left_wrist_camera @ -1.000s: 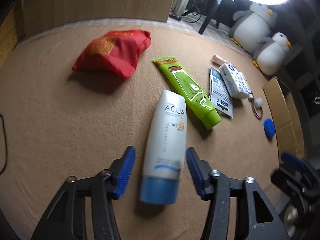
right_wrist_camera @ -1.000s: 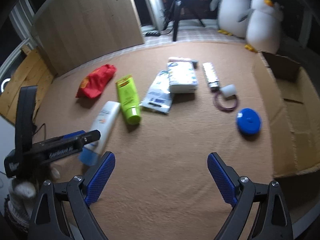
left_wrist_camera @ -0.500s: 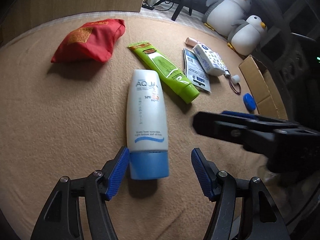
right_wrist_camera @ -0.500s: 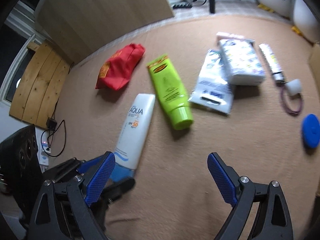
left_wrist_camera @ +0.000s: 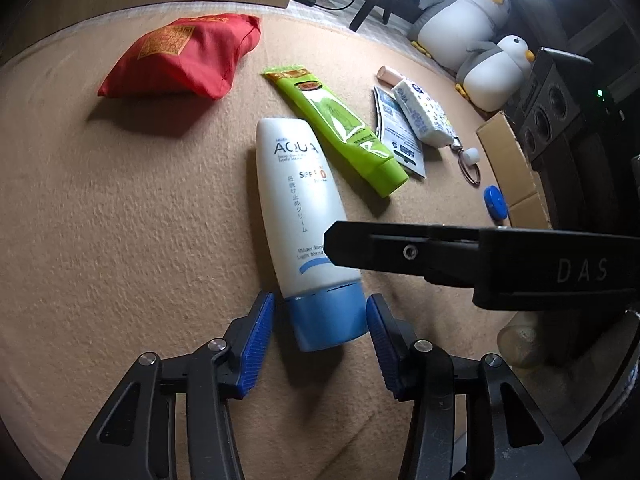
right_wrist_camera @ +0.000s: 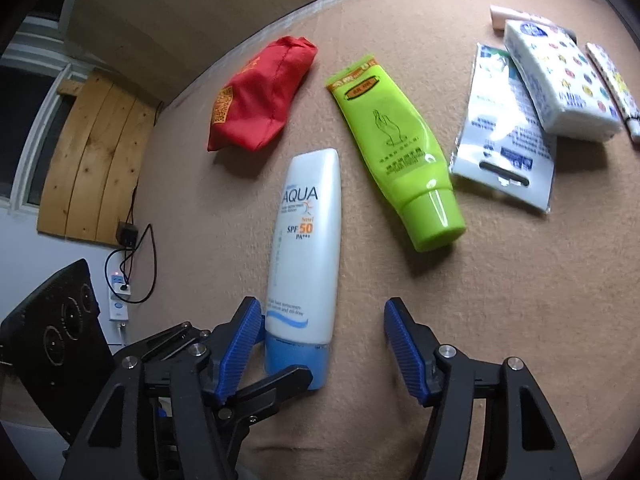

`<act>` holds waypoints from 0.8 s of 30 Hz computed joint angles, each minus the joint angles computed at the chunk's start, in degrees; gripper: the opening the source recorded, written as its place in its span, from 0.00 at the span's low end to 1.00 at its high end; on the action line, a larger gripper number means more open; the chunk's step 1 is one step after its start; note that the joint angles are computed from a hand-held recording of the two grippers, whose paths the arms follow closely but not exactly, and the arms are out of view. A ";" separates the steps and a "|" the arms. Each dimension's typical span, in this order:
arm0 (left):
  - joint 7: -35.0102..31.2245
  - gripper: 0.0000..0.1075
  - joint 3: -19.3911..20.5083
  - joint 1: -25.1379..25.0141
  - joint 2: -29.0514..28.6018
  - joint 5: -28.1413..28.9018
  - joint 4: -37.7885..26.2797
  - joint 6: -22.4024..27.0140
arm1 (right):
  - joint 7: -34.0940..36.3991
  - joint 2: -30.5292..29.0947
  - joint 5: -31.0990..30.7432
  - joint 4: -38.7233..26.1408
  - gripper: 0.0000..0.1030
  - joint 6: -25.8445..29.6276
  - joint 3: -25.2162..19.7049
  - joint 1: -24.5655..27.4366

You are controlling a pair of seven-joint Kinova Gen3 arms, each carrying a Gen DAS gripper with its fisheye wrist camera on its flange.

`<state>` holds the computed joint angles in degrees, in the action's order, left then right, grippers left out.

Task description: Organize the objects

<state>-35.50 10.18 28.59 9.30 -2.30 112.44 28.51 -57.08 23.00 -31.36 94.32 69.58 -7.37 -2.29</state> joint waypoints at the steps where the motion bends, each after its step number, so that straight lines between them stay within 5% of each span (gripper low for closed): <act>1: 0.05 0.47 0.02 0.11 0.14 -0.16 -0.07 -0.07 | -0.01 0.13 0.14 -0.19 0.59 0.16 -0.07 -0.16; 11: 1.06 0.46 -0.93 0.85 2.30 -0.67 -1.89 0.49 | -0.14 1.37 1.25 -0.64 0.38 1.20 -0.64 -1.74; 24: 10.82 0.44 -2.30 5.44 2.30 -8.55 -5.02 3.26 | 4.58 -0.97 -1.93 1.31 0.37 0.80 -0.23 1.33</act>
<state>-24.68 7.88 34.03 11.60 -10.85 107.43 31.77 -52.49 22.02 -33.28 95.63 70.38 -7.60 -0.96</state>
